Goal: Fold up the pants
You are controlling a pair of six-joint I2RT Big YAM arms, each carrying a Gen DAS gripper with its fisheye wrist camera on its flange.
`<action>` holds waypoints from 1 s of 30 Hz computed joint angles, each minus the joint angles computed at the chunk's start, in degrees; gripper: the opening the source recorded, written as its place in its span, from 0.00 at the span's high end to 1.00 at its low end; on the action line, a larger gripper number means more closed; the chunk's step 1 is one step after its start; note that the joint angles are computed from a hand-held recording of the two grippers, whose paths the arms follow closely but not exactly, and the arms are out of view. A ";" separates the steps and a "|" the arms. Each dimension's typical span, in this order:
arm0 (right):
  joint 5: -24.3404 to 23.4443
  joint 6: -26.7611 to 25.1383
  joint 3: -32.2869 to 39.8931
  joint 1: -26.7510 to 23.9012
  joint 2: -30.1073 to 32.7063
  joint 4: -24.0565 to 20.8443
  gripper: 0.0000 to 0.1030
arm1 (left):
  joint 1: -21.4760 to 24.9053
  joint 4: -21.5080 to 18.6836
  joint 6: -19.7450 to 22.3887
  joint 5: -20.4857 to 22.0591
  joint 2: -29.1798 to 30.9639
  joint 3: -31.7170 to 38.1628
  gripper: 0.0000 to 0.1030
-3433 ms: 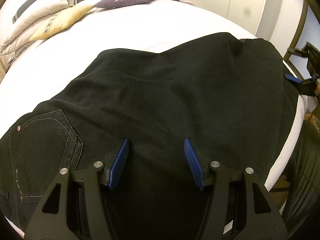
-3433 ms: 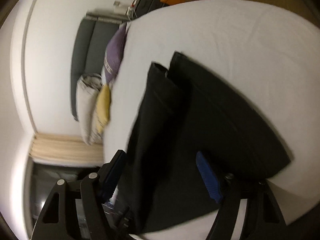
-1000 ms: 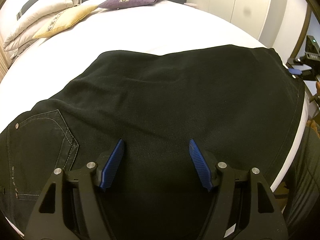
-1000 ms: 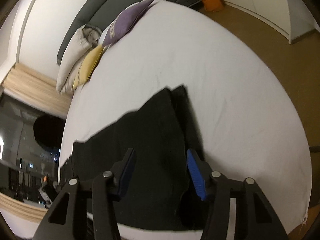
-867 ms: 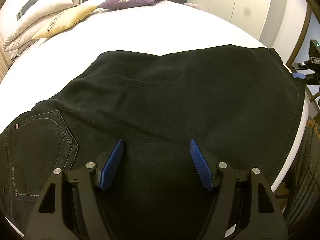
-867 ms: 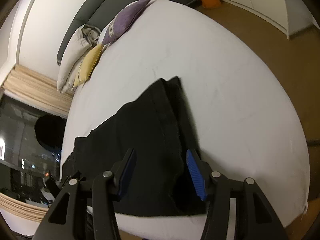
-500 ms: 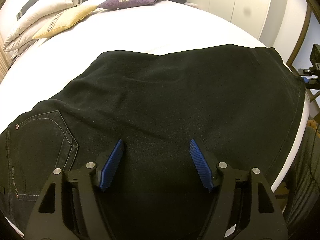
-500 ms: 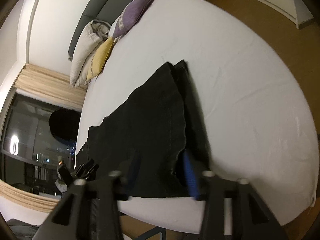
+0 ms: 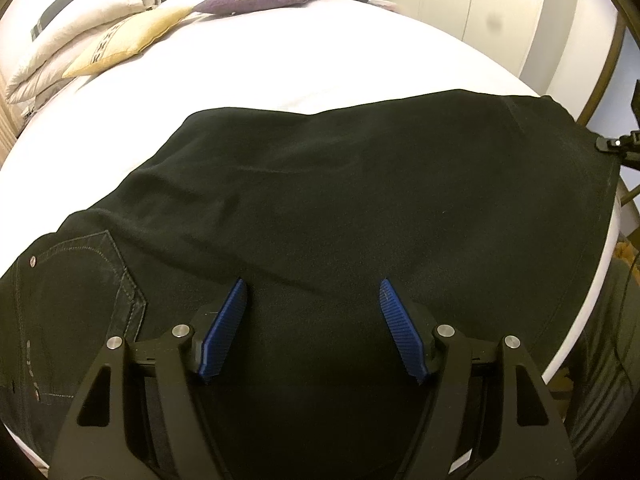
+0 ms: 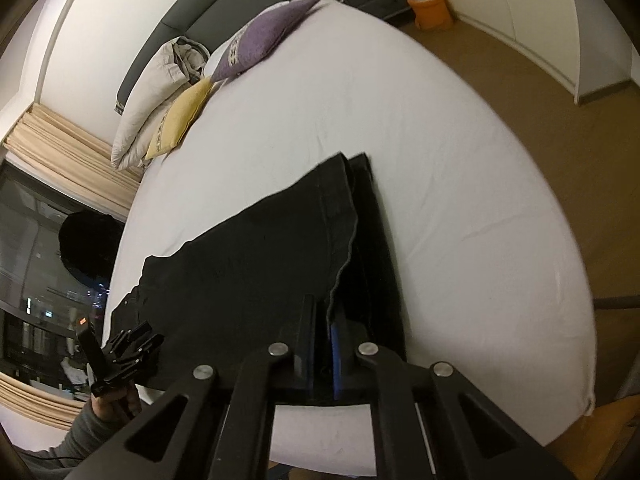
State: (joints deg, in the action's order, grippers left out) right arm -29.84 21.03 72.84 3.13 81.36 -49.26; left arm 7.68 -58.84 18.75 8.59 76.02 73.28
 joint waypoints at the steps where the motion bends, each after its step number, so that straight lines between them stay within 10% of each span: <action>1: 0.19 0.28 -0.13 -0.04 -0.51 0.24 0.94 | -0.20 0.00 -0.32 -0.15 0.14 0.20 0.34; 9: 3.53 3.70 -5.59 -2.85 -1.45 1.09 0.99 | -1.77 -3.41 -1.55 -1.17 3.33 4.73 0.30; 16: -13.08 17.06 -13.71 -8.16 -8.58 25.49 0.80 | -7.25 -5.94 -0.47 5.05 10.48 15.74 0.30; 19: -10.00 8.72 -7.64 -6.57 -6.30 20.03 0.53 | -9.86 -6.24 -2.14 7.25 14.45 19.13 0.30; 30: 6.10 -20.23 9.56 2.94 7.34 2.41 0.53 | -14.66 -2.85 -7.25 5.28 21.30 23.10 0.26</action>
